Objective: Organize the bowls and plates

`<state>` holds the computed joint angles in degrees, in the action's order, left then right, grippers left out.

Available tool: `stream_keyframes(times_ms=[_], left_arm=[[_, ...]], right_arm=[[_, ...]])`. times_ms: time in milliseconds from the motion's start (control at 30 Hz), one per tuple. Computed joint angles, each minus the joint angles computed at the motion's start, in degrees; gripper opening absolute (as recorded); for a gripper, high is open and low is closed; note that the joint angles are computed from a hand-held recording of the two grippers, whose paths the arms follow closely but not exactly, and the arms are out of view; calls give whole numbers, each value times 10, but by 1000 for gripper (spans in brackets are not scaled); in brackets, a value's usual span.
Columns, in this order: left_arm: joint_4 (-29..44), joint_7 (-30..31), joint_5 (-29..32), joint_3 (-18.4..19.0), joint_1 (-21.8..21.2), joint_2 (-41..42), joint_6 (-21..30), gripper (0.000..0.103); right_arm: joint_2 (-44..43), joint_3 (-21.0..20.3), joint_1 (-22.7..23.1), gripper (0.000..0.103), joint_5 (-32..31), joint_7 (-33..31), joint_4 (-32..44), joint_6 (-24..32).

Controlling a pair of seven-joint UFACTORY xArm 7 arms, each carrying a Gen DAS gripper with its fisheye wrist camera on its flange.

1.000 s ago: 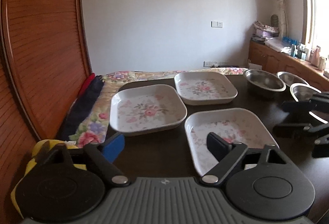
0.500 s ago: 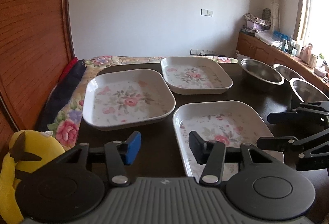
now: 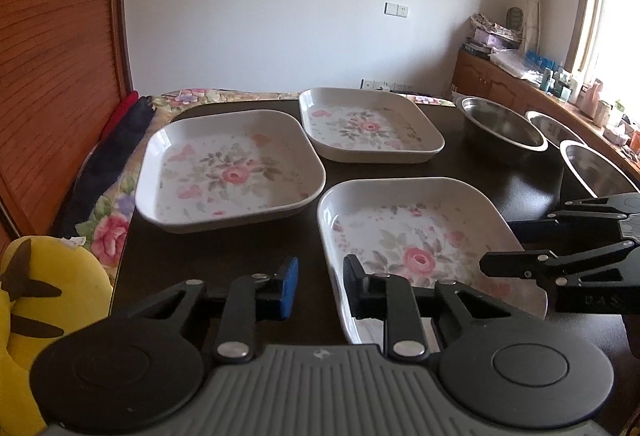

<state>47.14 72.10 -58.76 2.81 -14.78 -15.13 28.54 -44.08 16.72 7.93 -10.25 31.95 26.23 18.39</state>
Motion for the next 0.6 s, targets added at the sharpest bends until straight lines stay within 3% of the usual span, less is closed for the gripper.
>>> stream_keyframes(times_ms=[200, 267, 600], left_arm=[[1, -6, 5, 0, 3, 3, 17, 20], [-6, -8, 2, -6, 2, -1, 1, 16], [-37, -16, 3, 5, -13, -49, -4, 15]], right_arm=[[6, -2, -1, 30, 1, 2, -1, -2], [6, -7, 2, 24, 3, 0, -3, -6], [-24, 4, -10, 15, -1, 10, -15, 0]])
